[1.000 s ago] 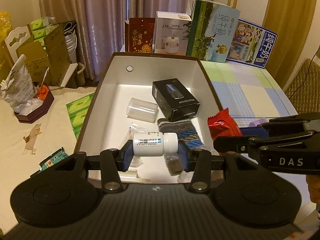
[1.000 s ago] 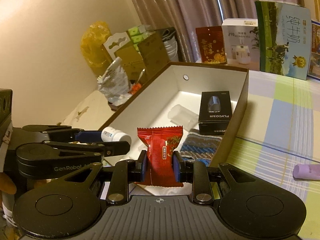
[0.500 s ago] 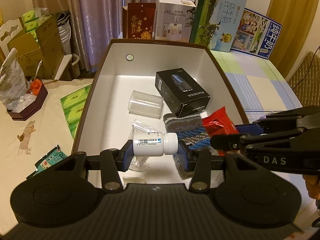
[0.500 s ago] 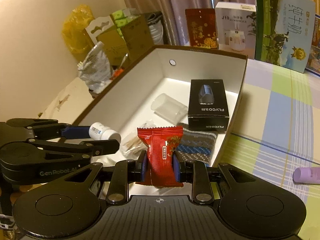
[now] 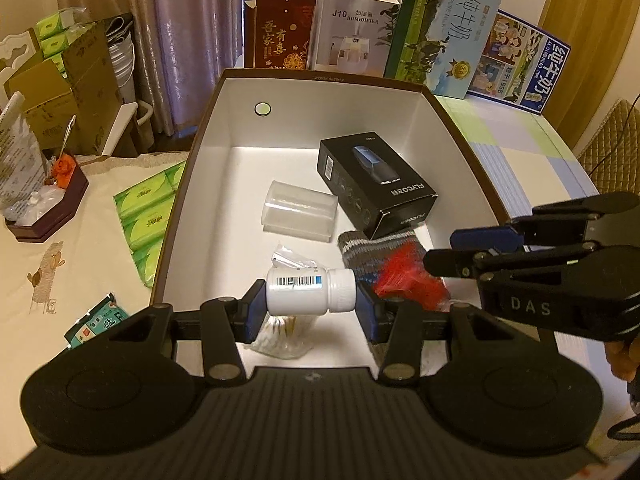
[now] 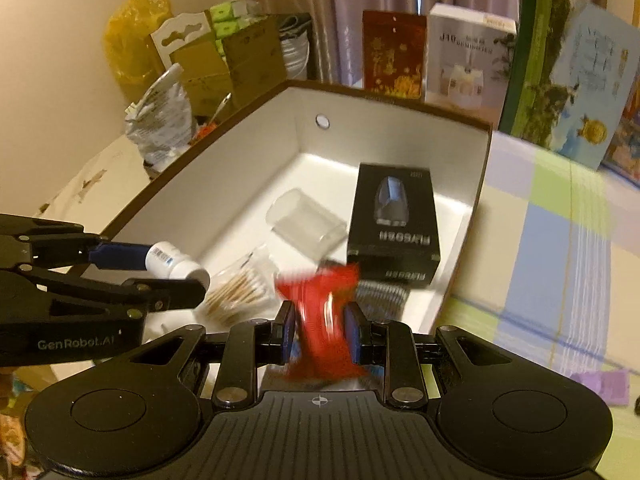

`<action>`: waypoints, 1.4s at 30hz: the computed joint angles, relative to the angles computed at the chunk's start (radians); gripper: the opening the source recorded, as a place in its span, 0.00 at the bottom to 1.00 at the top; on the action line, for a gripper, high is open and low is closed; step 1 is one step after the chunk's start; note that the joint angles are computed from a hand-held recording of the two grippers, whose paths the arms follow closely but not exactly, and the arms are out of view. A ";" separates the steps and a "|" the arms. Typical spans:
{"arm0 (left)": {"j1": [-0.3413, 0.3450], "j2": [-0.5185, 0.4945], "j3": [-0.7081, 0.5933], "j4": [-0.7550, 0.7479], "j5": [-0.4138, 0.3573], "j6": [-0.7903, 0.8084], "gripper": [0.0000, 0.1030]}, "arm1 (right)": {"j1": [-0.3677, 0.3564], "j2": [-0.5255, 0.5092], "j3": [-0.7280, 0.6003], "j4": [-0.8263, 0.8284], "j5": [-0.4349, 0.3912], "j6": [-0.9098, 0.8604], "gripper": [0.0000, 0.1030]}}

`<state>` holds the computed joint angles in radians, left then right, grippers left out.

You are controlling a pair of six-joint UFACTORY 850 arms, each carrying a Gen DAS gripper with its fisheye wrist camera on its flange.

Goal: Organize objects

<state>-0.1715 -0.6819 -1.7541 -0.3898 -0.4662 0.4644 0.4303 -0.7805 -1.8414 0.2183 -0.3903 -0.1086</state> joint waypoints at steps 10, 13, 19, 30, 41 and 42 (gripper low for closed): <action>0.005 -0.043 -0.058 -0.019 -0.038 0.029 0.40 | -0.005 -0.013 -0.026 -0.017 -0.023 0.034 0.23; 0.003 -0.052 -0.067 -0.025 -0.048 0.040 0.40 | -0.006 -0.013 -0.024 -0.020 -0.026 0.041 0.24; -0.001 -0.071 -0.086 -0.019 -0.080 0.044 0.38 | -0.008 -0.010 -0.018 -0.023 -0.027 0.051 0.24; -0.005 -0.082 -0.098 0.014 -0.091 0.013 0.38 | -0.010 -0.007 -0.015 -0.011 -0.030 0.040 0.24; 0.000 -0.077 -0.105 0.026 -0.108 -0.024 0.46 | -0.008 0.003 0.003 0.009 -0.026 0.020 0.40; 0.001 -0.075 -0.104 0.023 -0.110 -0.028 0.52 | -0.008 0.006 0.006 0.012 -0.024 0.017 0.43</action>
<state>-0.1701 -0.7570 -1.8584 -0.3666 -0.5759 0.4365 0.4227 -0.7743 -1.8353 0.2304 -0.4141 -0.0912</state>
